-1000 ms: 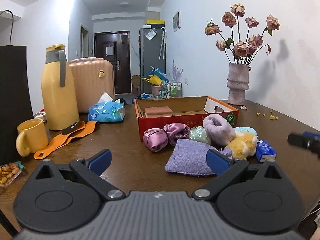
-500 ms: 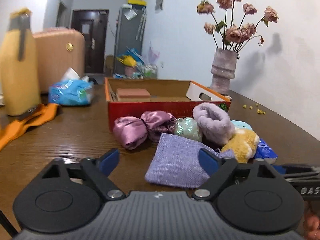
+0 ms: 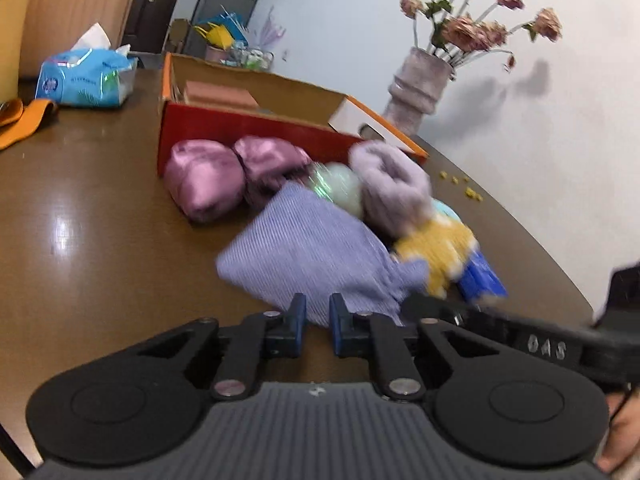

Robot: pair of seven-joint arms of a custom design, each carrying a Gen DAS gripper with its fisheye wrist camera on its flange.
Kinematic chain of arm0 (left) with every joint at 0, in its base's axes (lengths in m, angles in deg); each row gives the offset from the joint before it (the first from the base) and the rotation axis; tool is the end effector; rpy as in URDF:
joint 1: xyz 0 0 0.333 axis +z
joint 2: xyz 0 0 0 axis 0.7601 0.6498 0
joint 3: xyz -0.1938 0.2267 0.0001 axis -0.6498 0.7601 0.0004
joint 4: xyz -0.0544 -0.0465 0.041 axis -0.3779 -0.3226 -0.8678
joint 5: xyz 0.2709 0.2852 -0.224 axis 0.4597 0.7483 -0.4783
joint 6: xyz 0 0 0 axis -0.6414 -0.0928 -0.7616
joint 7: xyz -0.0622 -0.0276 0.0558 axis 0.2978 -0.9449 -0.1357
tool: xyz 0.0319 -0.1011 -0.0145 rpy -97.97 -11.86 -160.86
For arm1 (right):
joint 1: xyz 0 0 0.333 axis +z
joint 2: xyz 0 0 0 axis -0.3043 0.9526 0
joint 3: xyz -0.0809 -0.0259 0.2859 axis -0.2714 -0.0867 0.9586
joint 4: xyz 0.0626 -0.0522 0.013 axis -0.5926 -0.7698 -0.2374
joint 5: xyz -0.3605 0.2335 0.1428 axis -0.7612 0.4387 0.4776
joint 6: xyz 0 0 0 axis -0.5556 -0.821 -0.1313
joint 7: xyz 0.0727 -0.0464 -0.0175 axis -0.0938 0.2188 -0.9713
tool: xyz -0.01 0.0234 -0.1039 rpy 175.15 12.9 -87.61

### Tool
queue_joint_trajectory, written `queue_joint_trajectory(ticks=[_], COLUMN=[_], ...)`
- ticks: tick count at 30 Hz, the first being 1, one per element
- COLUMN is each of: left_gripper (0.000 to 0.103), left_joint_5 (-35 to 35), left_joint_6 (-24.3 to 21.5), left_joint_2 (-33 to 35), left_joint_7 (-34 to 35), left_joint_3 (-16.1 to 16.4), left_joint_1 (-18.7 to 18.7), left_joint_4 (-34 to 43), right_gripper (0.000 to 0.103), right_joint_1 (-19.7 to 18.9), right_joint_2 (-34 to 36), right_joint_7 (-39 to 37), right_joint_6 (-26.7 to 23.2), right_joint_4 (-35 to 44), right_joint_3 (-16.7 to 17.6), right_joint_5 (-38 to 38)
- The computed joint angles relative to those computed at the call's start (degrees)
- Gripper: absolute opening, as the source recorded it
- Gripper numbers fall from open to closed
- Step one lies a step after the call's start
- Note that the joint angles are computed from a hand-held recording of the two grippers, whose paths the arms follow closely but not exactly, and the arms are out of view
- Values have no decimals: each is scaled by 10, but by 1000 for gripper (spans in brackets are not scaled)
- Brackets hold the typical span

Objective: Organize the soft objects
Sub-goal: 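Grasp the lavender drawstring pouch with both tools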

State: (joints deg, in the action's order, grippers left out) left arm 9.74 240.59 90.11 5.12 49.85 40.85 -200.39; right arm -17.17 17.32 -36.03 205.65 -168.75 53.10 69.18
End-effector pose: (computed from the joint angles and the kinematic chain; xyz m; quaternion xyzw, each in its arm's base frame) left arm 0.5731 -0.2456 0.4349 -0.6659 0.5883 -0.4259 0.1710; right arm 0.6365 -0.0130 0.4228 -0.7041 0.4925 -0.0341 0.5105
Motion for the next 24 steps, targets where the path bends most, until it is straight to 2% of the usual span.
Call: queue_joint_trajectory(ticks=[2, 6, 8, 9, 10, 11, 13, 15, 18, 19, 20, 23, 24], left_gripper=[11, 15, 27, 41, 55, 57, 58, 60, 61, 62, 62, 59, 52], left_joint_5=[41, 209, 267, 297, 323, 341, 342, 297, 270, 253, 241, 208, 209], left_joint_6=[2, -9, -25, -33, -44, -57, -58, -51, -37, -34, -29, -15, -9], left_joint_2=[-26, -80, -109, -120, -128, -132, -122, -100, -71, -63, -55, -41, -39], left_joint_7=[-41, -213, -273, -305, -329, -343, -340, -298, -273, -260, -250, -231, -232], left_joint_3=[-11, -86, -112, -123, -131, -133, -119, -93, -76, -69, -64, -50, -48], left_joint_1=[2, 74, 99, 112, 118, 118, 102, 72, 52, 44, 38, 24, 24], left_joint_4=[-24, -50, -58, -60, -59, -57, -50, -42, -29, -26, -24, -24, -24], right_gripper=[10, 8, 8, 8, 9, 11, 15, 18, 31, 41, 45, 44, 43], right_joint_1=[-5, -23, -33, -38, -41, -43, -43, -38, -33, -30, -28, -21, -21], right_joint_2=[-13, -41, -47, -49, -52, -56, -64, -69, -71, -70, -67, -50, -44], right_joint_7=[-5, -26, -25, -26, -30, -29, -29, -27, -55, -59, -58, -29, -24], right_joint_6=[-23, -112, -158, -177, -176, -161, -106, -61, -58, -52, -43, -24, -27], right_joint_4=[-10, -26, -25, -22, -23, -26, -35, -44, -50, -52, -51, -42, -37], right_joint_3=[-6, -29, -40, -45, -47, -47, -45, -43, -48, -47, -45, -38, -37], right_joint_5=[-17, -64, -90, -105, -111, -114, -109, -91, -55, -45, -39, -39, -44])
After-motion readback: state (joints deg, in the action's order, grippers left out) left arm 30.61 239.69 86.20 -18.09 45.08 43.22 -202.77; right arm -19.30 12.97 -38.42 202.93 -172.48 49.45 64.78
